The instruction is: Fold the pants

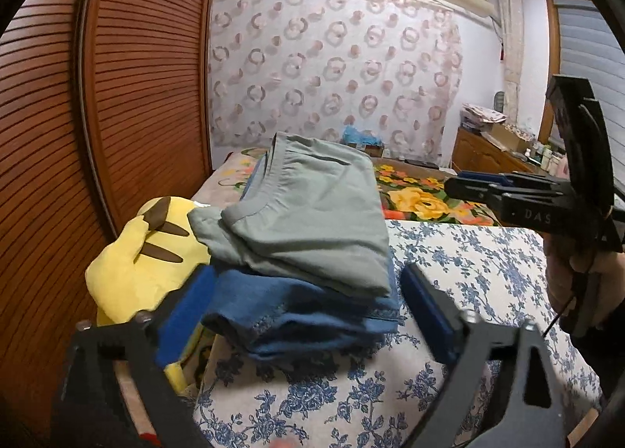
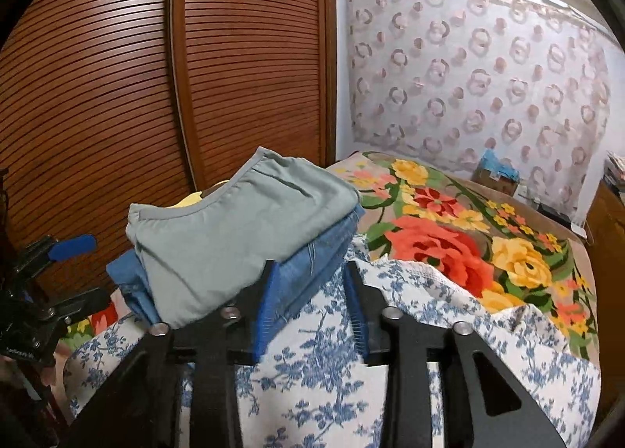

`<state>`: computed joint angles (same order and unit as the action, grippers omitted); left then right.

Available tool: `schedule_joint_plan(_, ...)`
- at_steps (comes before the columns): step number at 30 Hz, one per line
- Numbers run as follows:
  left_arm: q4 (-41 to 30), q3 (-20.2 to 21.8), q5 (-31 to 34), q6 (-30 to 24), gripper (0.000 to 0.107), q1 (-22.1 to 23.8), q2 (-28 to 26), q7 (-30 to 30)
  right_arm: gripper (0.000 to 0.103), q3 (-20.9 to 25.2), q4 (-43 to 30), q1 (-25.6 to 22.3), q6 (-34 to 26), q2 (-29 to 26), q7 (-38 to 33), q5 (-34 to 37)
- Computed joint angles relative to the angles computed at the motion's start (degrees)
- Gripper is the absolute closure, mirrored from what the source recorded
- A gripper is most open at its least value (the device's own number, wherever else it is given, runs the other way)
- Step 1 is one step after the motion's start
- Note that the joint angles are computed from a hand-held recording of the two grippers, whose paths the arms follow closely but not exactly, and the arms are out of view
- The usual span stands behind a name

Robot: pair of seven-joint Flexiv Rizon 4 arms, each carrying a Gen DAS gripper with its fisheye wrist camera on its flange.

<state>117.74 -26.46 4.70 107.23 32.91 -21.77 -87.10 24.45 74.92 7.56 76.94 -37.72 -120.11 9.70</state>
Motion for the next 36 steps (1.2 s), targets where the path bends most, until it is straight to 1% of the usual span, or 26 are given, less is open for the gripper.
schedule_joint_plan(1,0.14,0.43,-0.02,0.13,0.004,-0.43,0.18,0.04,0.053,0.26,0.63,-0.27,0.29,0.43,-0.12,0.34)
schedule_joint_plan(2,0.37,-0.42,0.44,0.17,0.004,0.25,0.26,0.08,0.05,0.18,1.72,-0.43,0.94,1.05,0.01,0.69)
schedule_joint_plan(3,0.56,-1.42,0.84,0.05,0.004,1.06,0.31,0.07,0.046,-0.54,2.75,-0.08,1.79,1.65,0.8,0.72)
schedule_joint_plan(4,0.75,-2.13,1.1,-0.06,0.004,1.56,0.41,0.09,0.04,-1.47,3.69,0.47,2.62,2.21,1.93,0.49)
schedule_joint_plan(5,0.97,-2.23,1.19,0.07,0.004,1.53,0.51,0.12,0.036,-2.24,3.97,0.89,2.94,2.38,2.94,-0.04)
schedule_joint_plan(7,1.38,-3.06,1.51,0.3,0.004,2.09,0.72,-0.11,0.025,-1.47,5.7,0.09,3.67,3.3,3.42,-0.1)
schedule_joint_plan(9,1.93,-6.09,2.45,0.18,0.004,4.57,0.69,-0.56,0.021,-0.66,7.44,-0.66,4.71,4.18,3.81,0.08)
schedule_joint_plan(12,2.28,-7.35,2.83,-0.28,0.004,5.39,0.86,-0.56,0.02,-3.31,10.97,0.94,7.88,5.94,6.85,-1.54)
schedule_joint_plan(14,2.51,-6.82,2.58,-0.45,0.004,4.54,1.27,-0.11,0.02,-2.94,13.12,0.34,9.38,6.79,8.21,-2.31)
schedule_joint_plan(19,3.04,-7.73,2.2,-0.91,0.004,4.13,1.69,0.39,0.02,-3.26,18.87,-0.29,12.87,9.58,12.34,-4.65)
schedule_joint_plan(21,3.4,-9.38,1.96,-1.57,0.004,4.91,1.71,0.83,0.02,-2.97,21.27,-0.93,14.18,10.81,13.77,-5.36)
schedule_joint_plan(24,4.18,-10.77,1.44,-1.44,0.004,5.21,1.91,1.28,0.02,-3.82,25.3,-0.96,16.86,12.94,16.33,-6.55)
schedule_joint_plan(27,4.84,-14.97,1.75,-1.93,0.004,7.74,1.47,1.43,0.02,-7.18,28.88,1.28,18.71,15.3,20.39,-7.97)
schedule_joint_plan(29,5.22,-16.04,1.48,-2.33,0.004,8.02,1.61,1.79,0.02,-7.93,31.25,1.44,20.3,16.63,22.18,-8.64)
schedule_joint_plan(30,5.37,-16.72,1.42,-2.37,0.004,8.38,1.65,2.08,0.02,-9.45,32.54,2.49,21.11,17.46,23.48,-9.01)
schedule_joint_plan(35,6.47,-17.41,1.2,-1.96,0.004,7.52,2.62,2.13,0.02,-17.58,38.48,8.74,24.1,21.07,29.52,-10.66)
schedule_joint_plan(36,6.57,-17.27,1.13,-2.08,0.004,7.13,2.82,2.12,0.02,-20.56,39.85,11.28,24.44,21.97,30.73,-11.05)
